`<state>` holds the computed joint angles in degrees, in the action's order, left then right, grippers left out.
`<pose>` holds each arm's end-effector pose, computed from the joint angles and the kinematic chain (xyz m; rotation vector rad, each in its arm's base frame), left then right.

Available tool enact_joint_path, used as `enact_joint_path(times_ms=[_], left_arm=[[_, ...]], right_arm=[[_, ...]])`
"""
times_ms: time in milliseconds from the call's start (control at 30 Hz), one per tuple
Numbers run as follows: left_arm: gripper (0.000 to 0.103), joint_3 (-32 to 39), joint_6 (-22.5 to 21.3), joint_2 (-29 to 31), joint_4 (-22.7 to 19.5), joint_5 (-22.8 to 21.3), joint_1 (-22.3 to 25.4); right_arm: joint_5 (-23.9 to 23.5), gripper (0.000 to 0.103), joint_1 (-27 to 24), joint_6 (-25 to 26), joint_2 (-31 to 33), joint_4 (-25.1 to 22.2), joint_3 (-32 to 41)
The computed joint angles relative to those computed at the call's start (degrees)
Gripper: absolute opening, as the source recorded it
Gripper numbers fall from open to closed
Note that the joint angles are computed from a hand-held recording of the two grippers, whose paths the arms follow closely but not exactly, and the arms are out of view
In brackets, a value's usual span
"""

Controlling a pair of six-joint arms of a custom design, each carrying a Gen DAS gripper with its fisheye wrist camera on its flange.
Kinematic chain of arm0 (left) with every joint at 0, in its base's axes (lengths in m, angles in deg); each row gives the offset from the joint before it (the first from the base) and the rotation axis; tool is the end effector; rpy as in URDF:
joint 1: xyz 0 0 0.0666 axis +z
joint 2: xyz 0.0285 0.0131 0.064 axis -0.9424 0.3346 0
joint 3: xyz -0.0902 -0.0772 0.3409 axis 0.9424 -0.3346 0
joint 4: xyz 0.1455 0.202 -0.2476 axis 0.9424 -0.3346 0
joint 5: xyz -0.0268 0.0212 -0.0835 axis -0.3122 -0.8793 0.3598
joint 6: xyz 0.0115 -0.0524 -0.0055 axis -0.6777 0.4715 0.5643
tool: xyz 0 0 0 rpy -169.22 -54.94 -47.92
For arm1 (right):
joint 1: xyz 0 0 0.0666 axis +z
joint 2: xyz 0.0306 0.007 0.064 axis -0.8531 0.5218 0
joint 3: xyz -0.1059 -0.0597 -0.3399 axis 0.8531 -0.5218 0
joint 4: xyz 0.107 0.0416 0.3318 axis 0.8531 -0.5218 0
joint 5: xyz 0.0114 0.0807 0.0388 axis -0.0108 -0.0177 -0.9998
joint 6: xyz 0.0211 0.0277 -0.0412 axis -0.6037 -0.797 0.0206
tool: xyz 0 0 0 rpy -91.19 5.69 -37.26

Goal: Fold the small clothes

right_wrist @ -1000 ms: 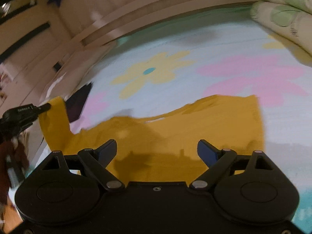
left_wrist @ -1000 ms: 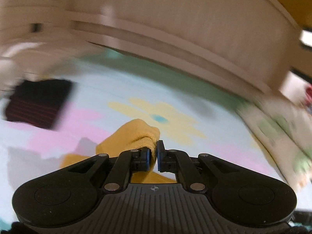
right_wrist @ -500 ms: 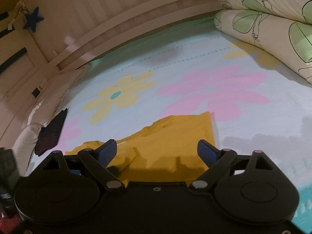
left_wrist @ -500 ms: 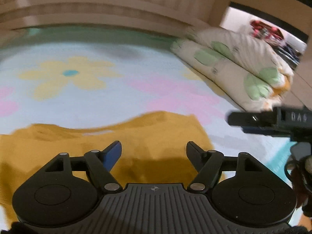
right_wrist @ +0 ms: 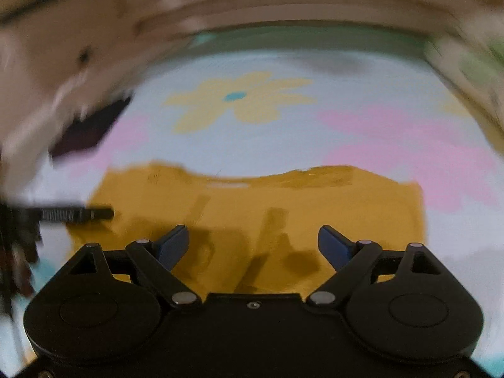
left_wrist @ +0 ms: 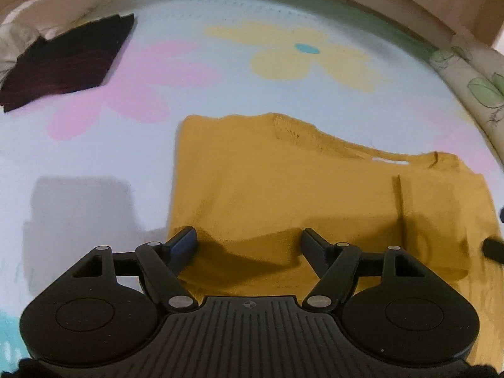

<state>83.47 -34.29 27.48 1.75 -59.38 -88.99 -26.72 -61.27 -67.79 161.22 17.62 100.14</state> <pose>0.4675 -0.1530 0.4524 -0.1318 2.4962 -0.1547 0.4240 -0.0078 0.4916 -0.4497 2.2556 0.2607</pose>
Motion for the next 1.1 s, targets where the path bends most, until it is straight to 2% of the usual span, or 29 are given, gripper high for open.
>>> enact_joint_path(times_ms=[100, 167, 267, 333, 400, 533, 600, 667, 733, 800, 900, 967, 1100], left_arm=[[0.072, 2.1, -3.4, 1.2, -1.5, -0.7, -0.5], [0.073, 2.0, -2.7, 1.3, -1.3, -0.4, -0.5], [0.073, 1.6, -2.8, 1.0, -0.8, 0.6, 0.1], [0.073, 0.9, -2.8, 0.6, 0.0, 1.5, 0.5], [0.073, -0.3, -2.9, -0.1, 0.8, 2.0, 0.6], [0.073, -0.6, -2.8, -0.4, 1.0, 2.1, 0.6], [0.074, -0.5, -2.4, -0.2, 1.1, 1.9, 0.5], [0.077, -0.2, -2.1, 0.0, 1.1, 1.8, 0.4], [0.078, -0.2, -2.0, 0.0, 1.1, 1.7, 0.2], [0.079, -0.3, -2.1, 0.0, 1.2, 1.7, 0.2], [0.079, -0.6, -2.3, -0.2, 1.5, 2.5, 0.5], [0.081, -0.9, -2.4, -0.3, 1.8, 2.9, 0.6], [0.087, -1.1, -2.7, -0.2, 2.3, 3.9, 0.7]], right_arm=[[5.0, 0.090, 4.7, 7.2, -1.4, 2.2, -3.1], [6.7, 0.090, 6.4, 10.6, -2.0, 3.6, -4.9], [10.6, 0.088, 7.7, 12.7, -1.4, 4.3, -5.6], [13.8, 0.087, 7.1, 11.3, -0.7, 5.2, -5.4], [15.9, 0.087, 4.4, 7.5, 0.5, 5.0, -4.0], [23.2, 0.086, -2.0, -4.1, 4.2, 0.7, 1.8], [21.5, 0.083, -4.6, -6.8, 4.3, 0.7, 2.9], [17.9, 0.084, -5.1, -7.4, 2.8, 2.9, 2.0], [12.9, 0.084, -3.6, -5.8, 1.5, 4.3, 0.8], [10.7, 0.088, -0.1, -2.3, -0.1, 5.7, -1.4], [11.0, 0.088, 5.9, 2.6, -1.5, 7.3, -4.5], [12.1, 0.088, 8.9, 4.0, -1.8, 8.7, -6.2], [15.5, 0.087, 12.1, 8.9, -1.9, 9.6, -8.6]])
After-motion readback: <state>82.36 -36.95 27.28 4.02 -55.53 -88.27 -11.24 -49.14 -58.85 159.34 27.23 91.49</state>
